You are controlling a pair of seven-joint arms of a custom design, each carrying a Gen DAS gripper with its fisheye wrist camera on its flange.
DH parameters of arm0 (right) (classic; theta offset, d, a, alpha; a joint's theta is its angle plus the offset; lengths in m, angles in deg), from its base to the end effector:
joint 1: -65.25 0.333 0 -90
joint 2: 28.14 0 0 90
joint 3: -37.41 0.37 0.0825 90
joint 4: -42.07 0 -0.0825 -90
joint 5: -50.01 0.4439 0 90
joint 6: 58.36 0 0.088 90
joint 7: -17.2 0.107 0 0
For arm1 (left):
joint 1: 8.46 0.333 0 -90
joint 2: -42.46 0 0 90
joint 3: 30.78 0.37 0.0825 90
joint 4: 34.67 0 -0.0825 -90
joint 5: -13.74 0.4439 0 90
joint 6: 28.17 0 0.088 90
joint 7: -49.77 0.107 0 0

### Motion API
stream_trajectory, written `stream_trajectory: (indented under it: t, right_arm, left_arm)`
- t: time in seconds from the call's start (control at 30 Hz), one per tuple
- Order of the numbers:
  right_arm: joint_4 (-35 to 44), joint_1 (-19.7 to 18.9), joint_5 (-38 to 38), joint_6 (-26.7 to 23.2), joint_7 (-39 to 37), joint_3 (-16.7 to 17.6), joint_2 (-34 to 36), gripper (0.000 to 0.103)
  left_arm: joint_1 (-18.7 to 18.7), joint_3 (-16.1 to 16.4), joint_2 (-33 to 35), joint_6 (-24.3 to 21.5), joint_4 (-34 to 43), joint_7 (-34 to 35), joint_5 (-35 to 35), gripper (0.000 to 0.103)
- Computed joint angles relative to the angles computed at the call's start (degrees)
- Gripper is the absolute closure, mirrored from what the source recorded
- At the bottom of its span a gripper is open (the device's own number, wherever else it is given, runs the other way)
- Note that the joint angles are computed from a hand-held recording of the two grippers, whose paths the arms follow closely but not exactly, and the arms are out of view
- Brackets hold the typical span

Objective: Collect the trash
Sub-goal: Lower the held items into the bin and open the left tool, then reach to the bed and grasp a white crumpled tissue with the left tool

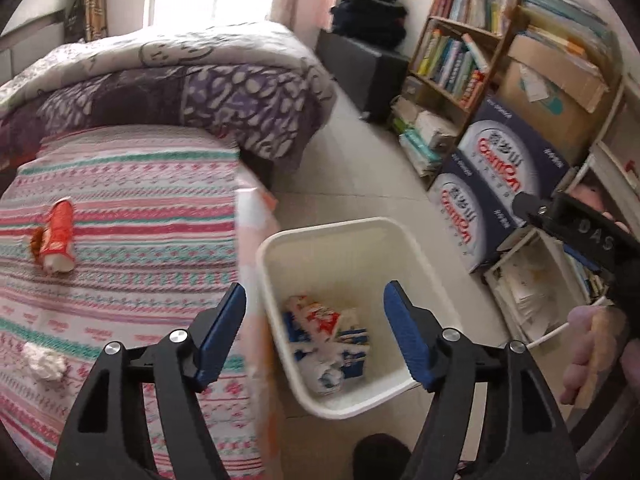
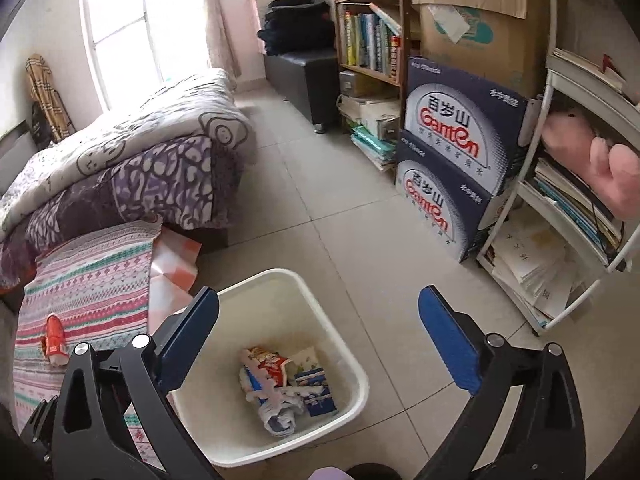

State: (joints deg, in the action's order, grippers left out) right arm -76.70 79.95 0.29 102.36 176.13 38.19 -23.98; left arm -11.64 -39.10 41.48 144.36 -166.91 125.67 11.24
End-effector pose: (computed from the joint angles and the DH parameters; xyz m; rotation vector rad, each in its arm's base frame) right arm 0.6191 0.2091 0.4792 -1.5621 1.9073 -0.7328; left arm 0.5895 -0.1169 0.4511 -1.9482 1.7882 -0.8560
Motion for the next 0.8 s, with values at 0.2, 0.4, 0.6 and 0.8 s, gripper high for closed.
stream_trajectory:
  t: [0.2, 0.4, 0.6, 0.8]
  right_arm:
    - [1.65, 1.42, 4.57, -0.15, -5.72, 1.23, 1.77, 0.007]
    - [3.44, 3.32, 9.28, -0.18, -10.97, 1.96, 3.58, 0.007]
    - [5.24, 5.22, 13.8, -0.39, -14.58, 2.37, 5.36, 0.007]
    - [7.4, 7.12, 17.02, -1.14, -17.52, 2.76, 7.52, 0.007]
  left_arm:
    - [3.43, 0.9, -1.54, -5.46, -1.18, -10.84, 11.65, 0.026]
    - [7.34, 1.26, -3.44, -11.22, -3.08, -19.79, 22.06, 0.025]
    - [10.5, 1.87, -4.72, -16.06, -4.4, -23.26, 26.84, 0.021]
    - [13.04, 2.91, -4.61, -19.95, -5.13, -27.49, 30.66, 0.021]
